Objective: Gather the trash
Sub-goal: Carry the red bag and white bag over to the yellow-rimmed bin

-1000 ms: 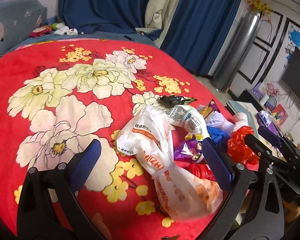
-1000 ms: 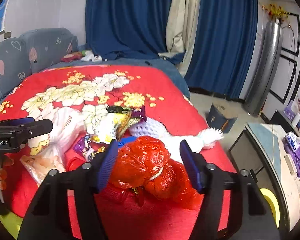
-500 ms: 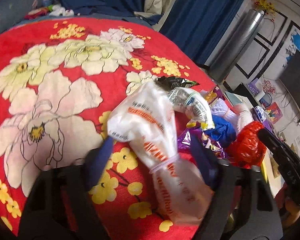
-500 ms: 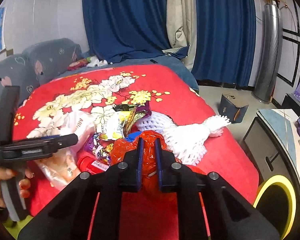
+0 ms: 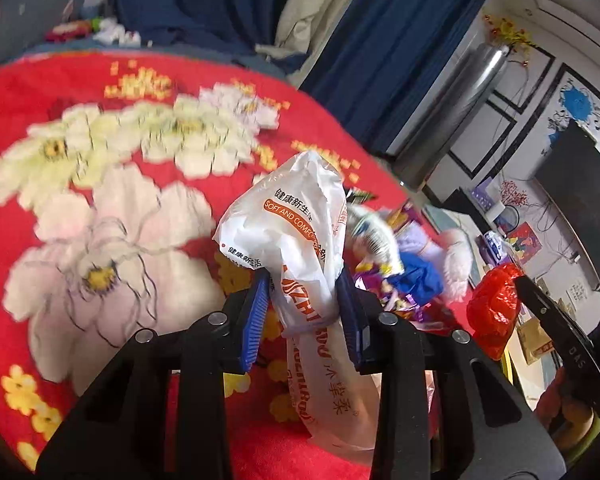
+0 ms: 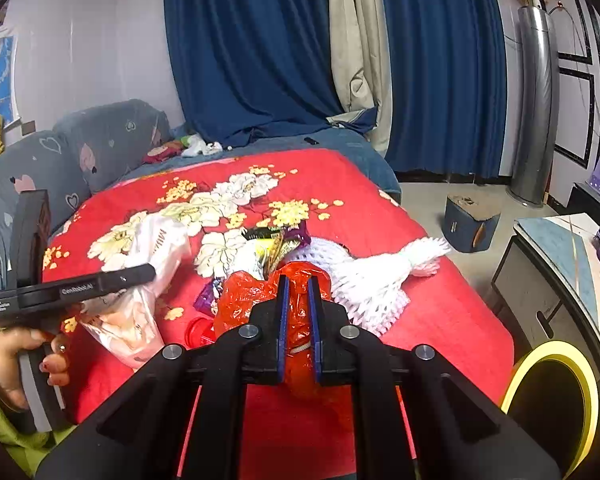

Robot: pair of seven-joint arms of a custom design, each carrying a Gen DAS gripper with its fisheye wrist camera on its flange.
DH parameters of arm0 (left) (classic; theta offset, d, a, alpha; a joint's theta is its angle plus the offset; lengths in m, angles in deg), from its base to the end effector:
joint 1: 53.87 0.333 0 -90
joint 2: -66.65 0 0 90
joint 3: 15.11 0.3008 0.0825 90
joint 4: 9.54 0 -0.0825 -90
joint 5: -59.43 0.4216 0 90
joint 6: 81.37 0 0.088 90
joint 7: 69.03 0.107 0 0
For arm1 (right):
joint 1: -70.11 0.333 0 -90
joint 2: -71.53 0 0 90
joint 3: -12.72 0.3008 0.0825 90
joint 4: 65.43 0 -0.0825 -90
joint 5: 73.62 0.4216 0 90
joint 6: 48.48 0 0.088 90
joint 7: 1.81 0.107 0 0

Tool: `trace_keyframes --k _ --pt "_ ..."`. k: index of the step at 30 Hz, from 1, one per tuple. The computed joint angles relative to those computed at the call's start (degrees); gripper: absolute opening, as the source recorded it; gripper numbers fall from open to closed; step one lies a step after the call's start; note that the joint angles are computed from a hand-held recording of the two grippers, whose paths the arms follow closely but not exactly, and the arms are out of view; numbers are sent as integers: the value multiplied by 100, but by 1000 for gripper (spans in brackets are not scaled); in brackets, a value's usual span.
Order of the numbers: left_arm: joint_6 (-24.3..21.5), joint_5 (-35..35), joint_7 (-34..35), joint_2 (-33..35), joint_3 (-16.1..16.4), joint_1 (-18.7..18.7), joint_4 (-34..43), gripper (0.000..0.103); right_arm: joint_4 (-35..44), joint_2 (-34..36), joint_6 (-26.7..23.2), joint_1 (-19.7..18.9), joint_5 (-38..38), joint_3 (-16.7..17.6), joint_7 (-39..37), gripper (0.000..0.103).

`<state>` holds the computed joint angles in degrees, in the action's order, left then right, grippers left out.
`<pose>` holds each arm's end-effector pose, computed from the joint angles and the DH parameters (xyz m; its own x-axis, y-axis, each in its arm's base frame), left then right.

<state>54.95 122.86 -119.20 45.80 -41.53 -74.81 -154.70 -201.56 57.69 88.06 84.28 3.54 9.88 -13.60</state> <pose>0.3347 -0.3414 0.3764 0.5150 -0.7349 0.4412 -0.3257 -0.6439 -0.6923 0.5123 0.1121 0.4136 0.8729 -0.4835 -0.0657 -0.2966 -0.4190 -0.8582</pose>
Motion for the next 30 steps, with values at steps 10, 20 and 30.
trace_keyframes --k 10,20,30 --pt "-768 468 667 294 -196 -102 751 26 38 -151 -367 -169 12 -194 125 8" --pt "-628 1092 1100 1149 97 -275 1627 26 271 -18 -576 -428 90 -321 257 8" --pt "-448 1626 1445 2084 443 -578 2581 26 558 287 -619 -788 118 -417 399 8"
